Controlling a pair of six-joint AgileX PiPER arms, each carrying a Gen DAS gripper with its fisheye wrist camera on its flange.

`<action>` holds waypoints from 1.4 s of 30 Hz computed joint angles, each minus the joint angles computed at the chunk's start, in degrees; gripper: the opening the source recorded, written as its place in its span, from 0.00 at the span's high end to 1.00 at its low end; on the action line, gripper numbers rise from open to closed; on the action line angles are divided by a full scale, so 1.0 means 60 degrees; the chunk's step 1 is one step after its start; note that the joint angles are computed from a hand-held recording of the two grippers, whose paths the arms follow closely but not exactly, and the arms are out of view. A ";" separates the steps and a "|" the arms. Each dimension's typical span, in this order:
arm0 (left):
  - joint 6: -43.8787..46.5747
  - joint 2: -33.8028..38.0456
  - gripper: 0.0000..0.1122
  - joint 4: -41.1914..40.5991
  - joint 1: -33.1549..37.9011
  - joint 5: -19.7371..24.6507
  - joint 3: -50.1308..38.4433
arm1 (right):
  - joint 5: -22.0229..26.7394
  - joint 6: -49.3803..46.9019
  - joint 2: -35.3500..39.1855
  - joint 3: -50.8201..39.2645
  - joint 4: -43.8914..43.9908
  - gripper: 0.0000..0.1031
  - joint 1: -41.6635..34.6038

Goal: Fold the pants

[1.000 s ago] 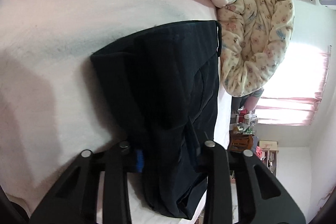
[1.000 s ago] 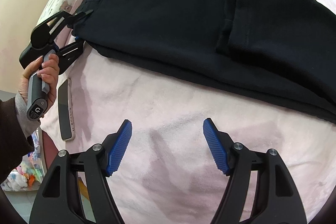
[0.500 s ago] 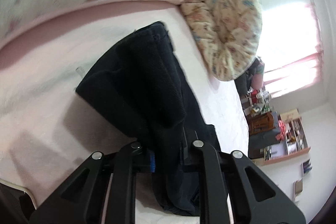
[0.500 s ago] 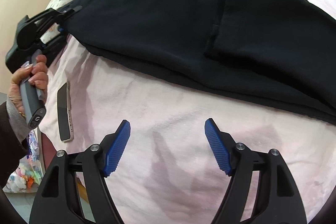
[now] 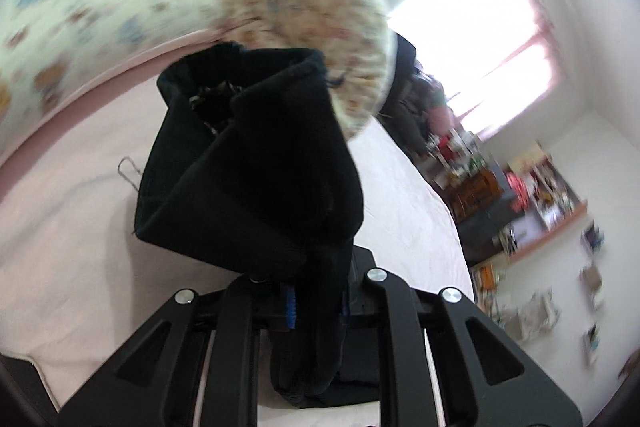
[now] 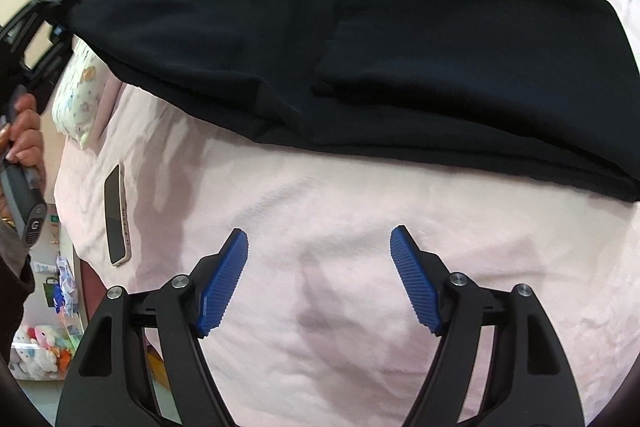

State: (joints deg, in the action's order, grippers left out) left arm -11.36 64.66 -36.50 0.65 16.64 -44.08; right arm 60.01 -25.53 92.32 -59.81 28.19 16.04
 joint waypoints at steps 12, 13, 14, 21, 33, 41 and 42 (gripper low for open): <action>-0.5872 0.1851 0.87 0.6356 -0.3465 0.0300 -0.3034 | 0.0500 -0.1215 -0.0170 0.0457 0.0193 0.27 -0.1883; -0.6114 0.2067 0.87 0.6589 -0.3716 0.0342 -0.3248 | 0.0553 -0.1308 -0.0174 0.0458 0.0186 0.27 -0.2057; -0.6218 0.2275 0.87 0.6705 -0.3890 0.0407 -0.3476 | 0.0615 -0.1431 -0.0179 0.0459 0.0178 0.27 -0.2301; -0.7080 0.4813 0.87 0.7159 -0.5312 0.1188 -0.5979 | 0.1025 -0.1917 0.0054 0.0257 -0.0034 0.26 -0.3917; -0.8709 0.9108 0.87 0.7864 -0.6679 0.3933 -1.1015 | 0.1166 -0.2348 0.0501 -0.0035 -0.0343 0.26 -0.5744; -0.7673 1.1899 0.86 0.7769 -0.7284 0.7407 -1.5656 | 0.1056 -0.2313 0.0661 0.0037 -0.0467 0.26 -0.6260; -0.7597 1.2355 0.86 0.7875 -0.7398 0.7931 -1.6434 | 0.1036 -0.2329 0.0675 0.0044 -0.0471 0.26 -0.6291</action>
